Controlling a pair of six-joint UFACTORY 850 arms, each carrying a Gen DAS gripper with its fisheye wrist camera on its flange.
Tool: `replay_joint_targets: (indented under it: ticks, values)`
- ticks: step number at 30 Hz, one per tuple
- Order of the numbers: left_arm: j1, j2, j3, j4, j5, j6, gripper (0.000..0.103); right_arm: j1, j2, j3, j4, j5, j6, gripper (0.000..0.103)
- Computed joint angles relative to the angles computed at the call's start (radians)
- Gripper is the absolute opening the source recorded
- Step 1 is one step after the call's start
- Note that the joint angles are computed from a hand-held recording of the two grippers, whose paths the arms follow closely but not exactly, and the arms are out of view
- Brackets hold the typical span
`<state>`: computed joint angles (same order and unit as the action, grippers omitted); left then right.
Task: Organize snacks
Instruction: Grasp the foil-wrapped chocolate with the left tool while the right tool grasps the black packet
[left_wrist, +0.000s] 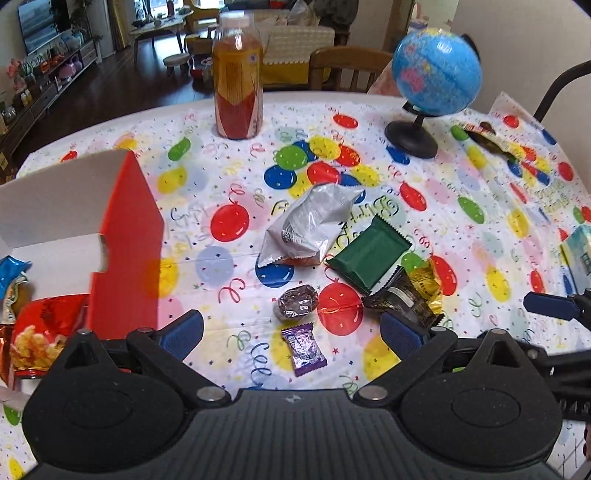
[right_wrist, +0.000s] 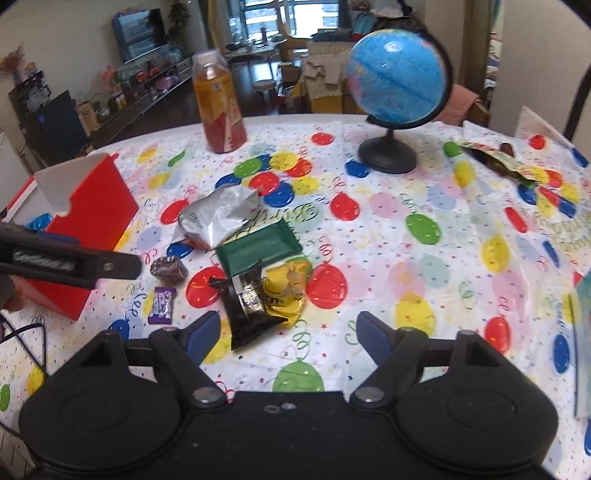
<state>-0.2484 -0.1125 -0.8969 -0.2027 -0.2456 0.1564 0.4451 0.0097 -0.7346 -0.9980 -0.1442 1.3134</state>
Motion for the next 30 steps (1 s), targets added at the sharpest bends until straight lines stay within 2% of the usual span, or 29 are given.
replay_joint_targets:
  ticks: [8,12,16,20,22,26,30]
  values:
    - [-0.013,-0.101,-0.063,0.102,-0.021,-0.126,0.100,0.004,-0.092,-0.051,0.195,0.053,-0.272,0.069]
    - [-0.015,-0.141,-0.090,0.123,-0.036,-0.156,0.099,0.015,-0.136,-0.084,0.217,0.058,-0.314,0.064]
    - [-0.014,-0.161,-0.101,0.121,-0.032,-0.152,0.098,0.019,-0.174,-0.113,0.176,0.059,-0.273,0.059]
    - [-0.011,-0.186,-0.118,0.094,-0.044,-0.127,0.088,0.024,-0.209,-0.137,0.200,0.047,-0.303,0.054]
    - [-0.008,-0.197,-0.123,0.073,-0.049,-0.108,0.087,0.026,-0.220,-0.143,0.203,0.042,-0.310,0.054]
    - [0.003,-0.220,-0.138,0.016,-0.071,-0.062,0.069,0.035,-0.234,-0.153,0.112,0.028,-0.222,0.052]
    - [0.011,-0.222,-0.138,-0.038,-0.071,-0.014,0.067,0.048,-0.243,-0.162,0.044,0.007,-0.171,0.047]
